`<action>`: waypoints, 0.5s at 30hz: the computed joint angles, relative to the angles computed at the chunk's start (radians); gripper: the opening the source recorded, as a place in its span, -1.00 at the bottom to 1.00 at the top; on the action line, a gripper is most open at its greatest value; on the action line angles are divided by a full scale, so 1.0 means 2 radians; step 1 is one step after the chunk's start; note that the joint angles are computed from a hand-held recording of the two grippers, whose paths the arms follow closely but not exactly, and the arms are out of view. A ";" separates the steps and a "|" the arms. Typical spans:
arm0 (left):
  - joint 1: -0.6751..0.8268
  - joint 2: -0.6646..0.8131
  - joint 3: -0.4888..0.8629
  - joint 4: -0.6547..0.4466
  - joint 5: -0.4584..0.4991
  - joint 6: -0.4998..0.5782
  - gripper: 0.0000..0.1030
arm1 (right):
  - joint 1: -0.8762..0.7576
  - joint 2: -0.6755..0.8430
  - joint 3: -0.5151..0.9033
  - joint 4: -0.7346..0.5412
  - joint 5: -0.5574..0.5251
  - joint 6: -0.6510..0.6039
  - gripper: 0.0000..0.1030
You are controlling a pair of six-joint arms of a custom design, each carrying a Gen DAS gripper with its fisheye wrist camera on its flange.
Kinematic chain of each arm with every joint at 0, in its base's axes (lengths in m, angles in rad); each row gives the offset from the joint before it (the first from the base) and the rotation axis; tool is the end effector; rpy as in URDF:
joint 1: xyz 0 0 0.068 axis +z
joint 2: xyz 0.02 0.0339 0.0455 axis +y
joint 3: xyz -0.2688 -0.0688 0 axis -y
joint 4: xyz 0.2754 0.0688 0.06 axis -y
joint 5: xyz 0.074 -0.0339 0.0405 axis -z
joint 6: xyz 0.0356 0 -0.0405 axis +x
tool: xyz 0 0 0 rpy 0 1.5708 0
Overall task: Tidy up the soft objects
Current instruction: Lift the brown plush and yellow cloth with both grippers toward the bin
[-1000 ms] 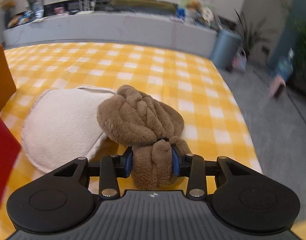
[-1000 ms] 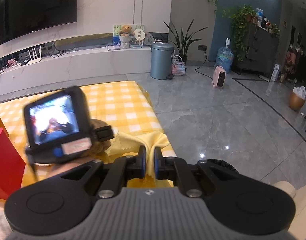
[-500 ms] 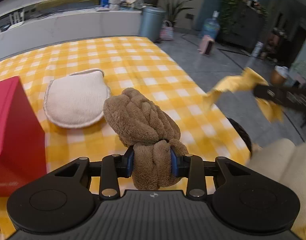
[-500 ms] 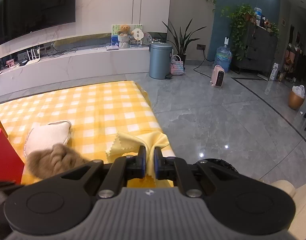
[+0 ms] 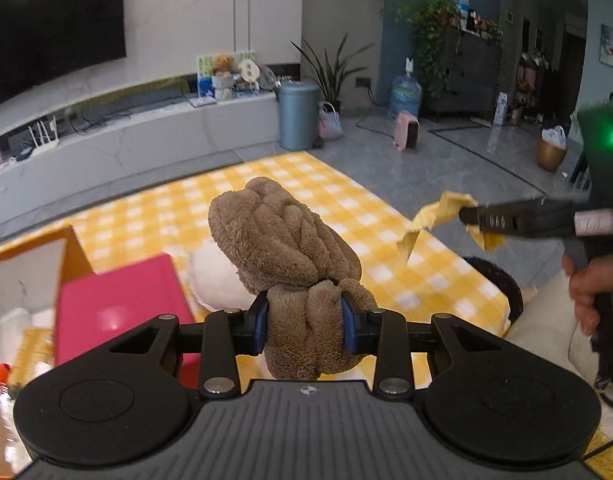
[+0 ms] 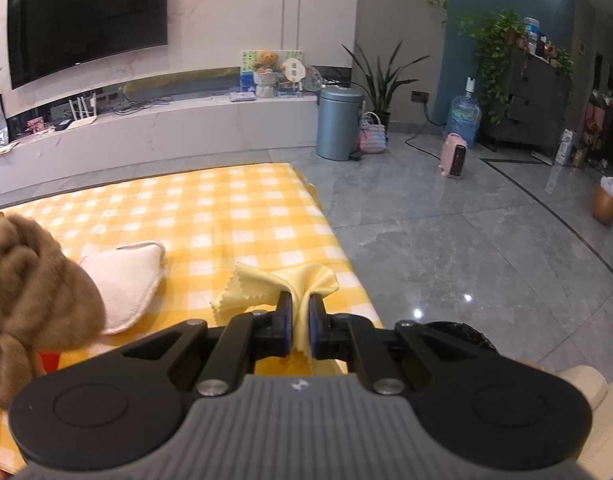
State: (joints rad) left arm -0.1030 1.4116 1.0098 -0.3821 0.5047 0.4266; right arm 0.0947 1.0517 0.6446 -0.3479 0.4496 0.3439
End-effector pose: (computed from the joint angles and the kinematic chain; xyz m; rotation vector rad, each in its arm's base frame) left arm 0.3253 -0.0509 0.2522 0.8245 2.1168 -0.4238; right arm 0.2409 0.0073 0.2203 0.4982 2.1961 -0.2895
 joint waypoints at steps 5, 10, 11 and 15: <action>0.022 -0.017 0.007 -0.005 0.004 0.016 -0.22 | 0.022 0.005 -0.002 0.020 0.001 -0.007 -0.88; 0.066 -0.021 0.026 -0.016 0.021 0.028 -0.22 | 0.038 0.013 0.002 0.037 -0.005 0.012 -0.88; 0.073 -0.023 0.026 -0.012 0.020 0.030 -0.22 | 0.043 0.014 0.003 0.041 -0.004 0.015 -0.88; 0.105 -0.014 0.047 -0.020 0.028 0.033 -0.22 | 0.063 0.025 0.010 0.048 -0.003 0.020 -0.88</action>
